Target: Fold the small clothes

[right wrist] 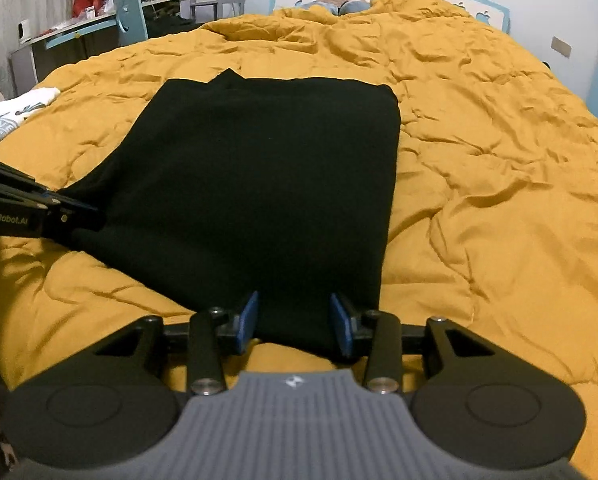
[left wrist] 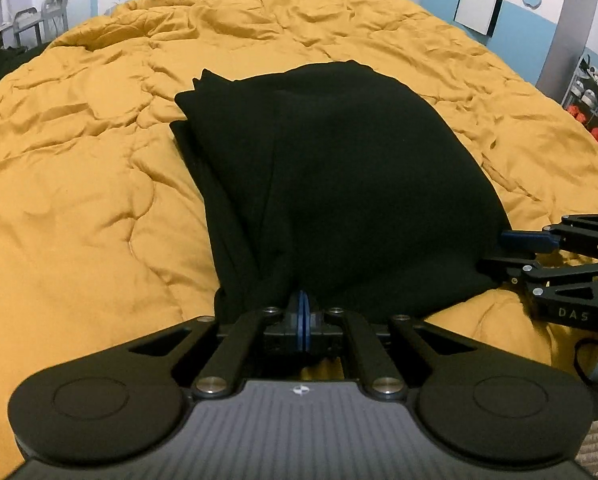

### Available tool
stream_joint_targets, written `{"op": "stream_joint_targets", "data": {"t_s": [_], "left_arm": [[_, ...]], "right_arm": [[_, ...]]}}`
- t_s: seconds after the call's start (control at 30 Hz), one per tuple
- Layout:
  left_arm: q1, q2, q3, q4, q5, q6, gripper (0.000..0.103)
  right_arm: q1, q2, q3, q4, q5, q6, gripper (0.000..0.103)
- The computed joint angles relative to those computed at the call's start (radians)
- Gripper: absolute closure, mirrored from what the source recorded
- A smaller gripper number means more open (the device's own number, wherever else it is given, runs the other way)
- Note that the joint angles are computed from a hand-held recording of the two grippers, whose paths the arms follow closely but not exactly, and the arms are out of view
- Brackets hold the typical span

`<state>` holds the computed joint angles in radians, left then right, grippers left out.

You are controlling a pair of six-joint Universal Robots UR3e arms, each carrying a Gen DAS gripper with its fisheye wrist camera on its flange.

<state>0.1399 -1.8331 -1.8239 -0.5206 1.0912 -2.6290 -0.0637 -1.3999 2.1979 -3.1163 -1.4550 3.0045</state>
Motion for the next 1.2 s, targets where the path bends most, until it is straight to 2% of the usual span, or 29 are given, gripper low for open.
{"op": "stream_joint_targets", "data": {"t_s": [0.13,0.2,0.23,0.37,0.43,0.47,0.53,0.57,0.6,0.63,0.77,0.87,0.93,1.07,1.2], "left_arm": [[0.007,0.037,0.029,-0.066,-0.01,-0.002,0.097],[0.008,0.063,0.06,-0.111,-0.016,-0.01,0.096],[0.013,0.085,0.065,-0.117,-0.027,-0.008,0.092],[0.007,0.166,0.051,0.012,-0.025,-0.057,0.078],[0.001,0.205,0.04,0.09,-0.016,-0.096,0.06],[-0.002,0.224,0.034,0.126,-0.013,-0.113,0.055],[-0.009,0.272,0.014,0.207,0.002,-0.146,0.034],[-0.012,0.29,0.0,0.249,0.007,-0.161,0.028],[-0.017,0.316,-0.022,0.303,0.019,-0.182,0.014],[-0.03,0.335,-0.033,0.326,0.044,-0.197,0.005],[-0.068,0.43,-0.063,0.278,0.117,-0.227,0.0],[-0.075,0.481,-0.138,0.313,0.135,-0.233,0.0],[-0.079,0.498,-0.166,0.293,0.156,-0.226,0.0],[-0.12,0.51,-0.102,0.06,0.229,-0.245,0.0],[-0.133,0.521,-0.075,-0.081,0.239,-0.243,0.0]], "right_arm": [[-0.019,-0.067,-0.088,0.193,0.029,0.022,0.066],[-0.022,-0.11,-0.127,0.261,0.041,0.02,0.057],[-0.02,-0.139,-0.14,0.274,0.041,0.015,0.05],[0.0,-0.223,-0.187,0.252,0.008,0.019,0.034],[0.018,-0.255,-0.207,0.212,-0.021,0.048,0.028],[0.036,-0.268,-0.217,0.185,-0.053,0.067,0.023],[0.073,-0.285,-0.228,0.124,-0.115,0.101,0.022],[0.089,-0.294,-0.228,0.093,-0.137,0.116,0.022],[0.105,-0.303,-0.229,0.071,-0.158,0.13,0.022],[0.117,-0.314,-0.238,0.081,-0.172,0.143,0.022],[0.18,-0.364,-0.302,0.276,-0.245,0.172,0.021],[0.239,-0.401,-0.281,0.304,-0.307,0.176,0.021],[0.272,-0.416,-0.287,0.367,-0.335,0.192,0.021],[0.312,-0.47,-0.301,0.571,-0.326,0.262,0.021],[0.351,-0.449,-0.303,0.629,-0.351,0.302,0.021]]}}
